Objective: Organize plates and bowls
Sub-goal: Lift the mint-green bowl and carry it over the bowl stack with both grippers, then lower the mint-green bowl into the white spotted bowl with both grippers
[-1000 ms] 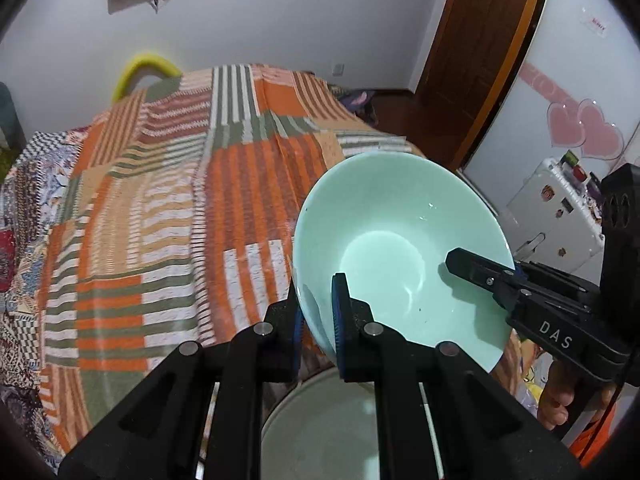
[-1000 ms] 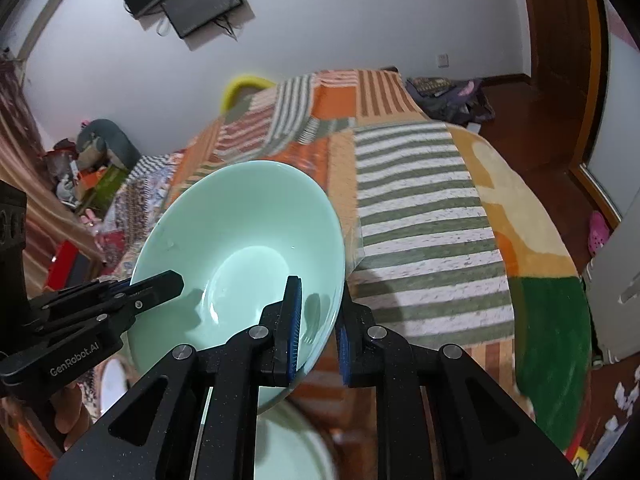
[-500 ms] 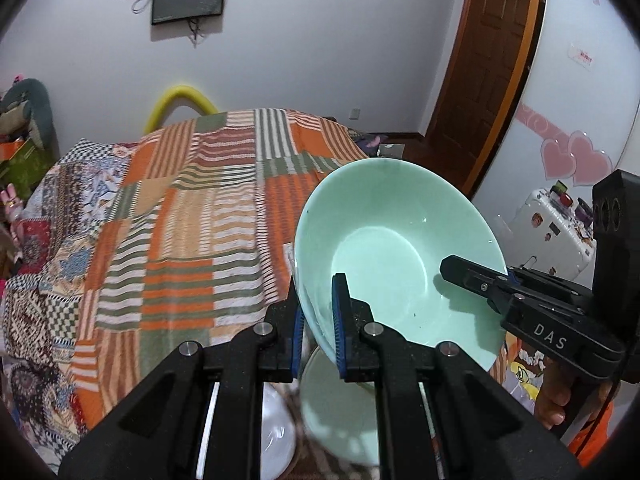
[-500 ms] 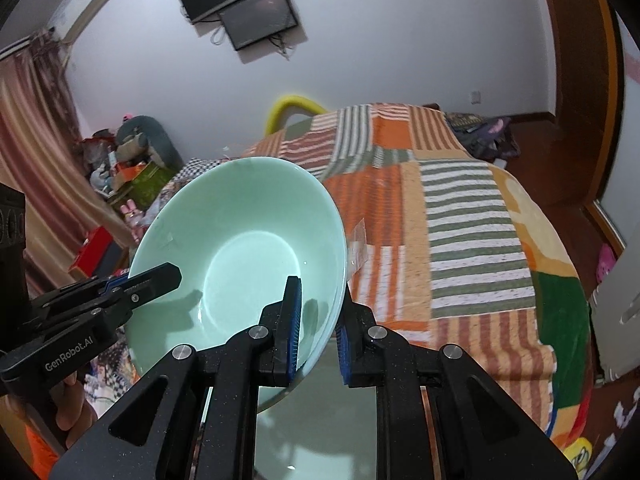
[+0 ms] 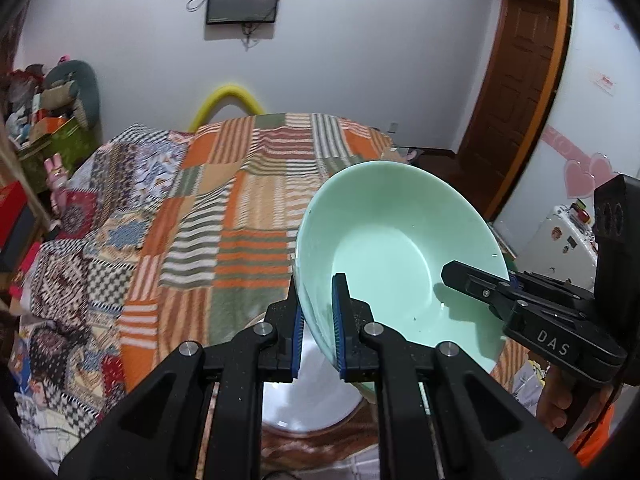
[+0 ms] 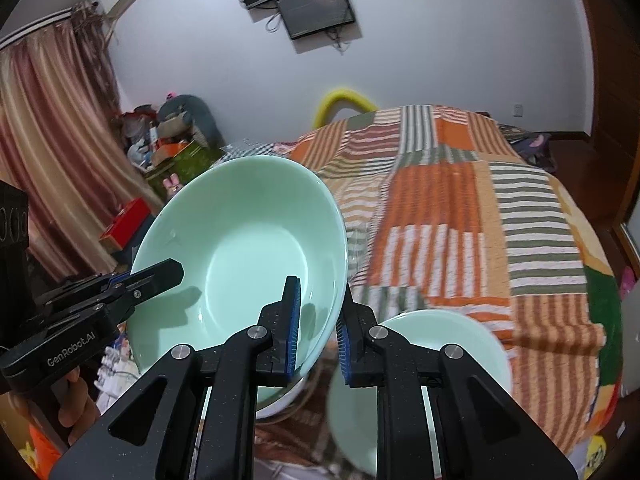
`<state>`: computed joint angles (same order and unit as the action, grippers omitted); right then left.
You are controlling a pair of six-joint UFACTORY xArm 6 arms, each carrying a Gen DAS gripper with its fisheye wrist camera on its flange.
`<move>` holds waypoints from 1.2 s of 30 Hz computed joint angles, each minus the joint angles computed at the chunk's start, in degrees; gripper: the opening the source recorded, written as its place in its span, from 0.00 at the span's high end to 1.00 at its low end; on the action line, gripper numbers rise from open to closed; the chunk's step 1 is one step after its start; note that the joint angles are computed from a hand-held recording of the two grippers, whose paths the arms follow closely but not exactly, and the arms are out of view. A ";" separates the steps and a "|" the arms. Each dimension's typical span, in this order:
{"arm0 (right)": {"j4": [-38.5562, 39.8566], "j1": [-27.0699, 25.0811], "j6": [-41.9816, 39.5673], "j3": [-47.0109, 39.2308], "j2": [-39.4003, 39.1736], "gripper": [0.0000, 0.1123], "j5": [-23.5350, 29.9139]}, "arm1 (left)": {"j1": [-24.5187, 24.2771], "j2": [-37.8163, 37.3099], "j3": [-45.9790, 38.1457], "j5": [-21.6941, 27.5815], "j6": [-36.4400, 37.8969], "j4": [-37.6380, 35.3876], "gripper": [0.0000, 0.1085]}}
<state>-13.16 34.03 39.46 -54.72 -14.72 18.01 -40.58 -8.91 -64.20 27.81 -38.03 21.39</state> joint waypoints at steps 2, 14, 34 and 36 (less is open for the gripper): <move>0.64 0.93 -0.57 -0.21 0.90 0.86 -0.45 | 0.60 -1.64 1.96 0.15 -0.51 0.31 0.89; 2.88 4.73 -0.85 -0.72 4.66 0.85 0.01 | 3.58 -3.28 8.71 -0.95 -1.03 -1.28 0.89; 9.41 7.57 -5.10 -3.05 10.07 0.83 6.14 | 6.41 2.29 12.78 -2.23 6.18 -11.91 0.89; 10.60 7.57 -5.74 -3.06 10.43 0.83 6.45 | 6.51 3.01 12.67 -2.17 6.68 -12.68 0.89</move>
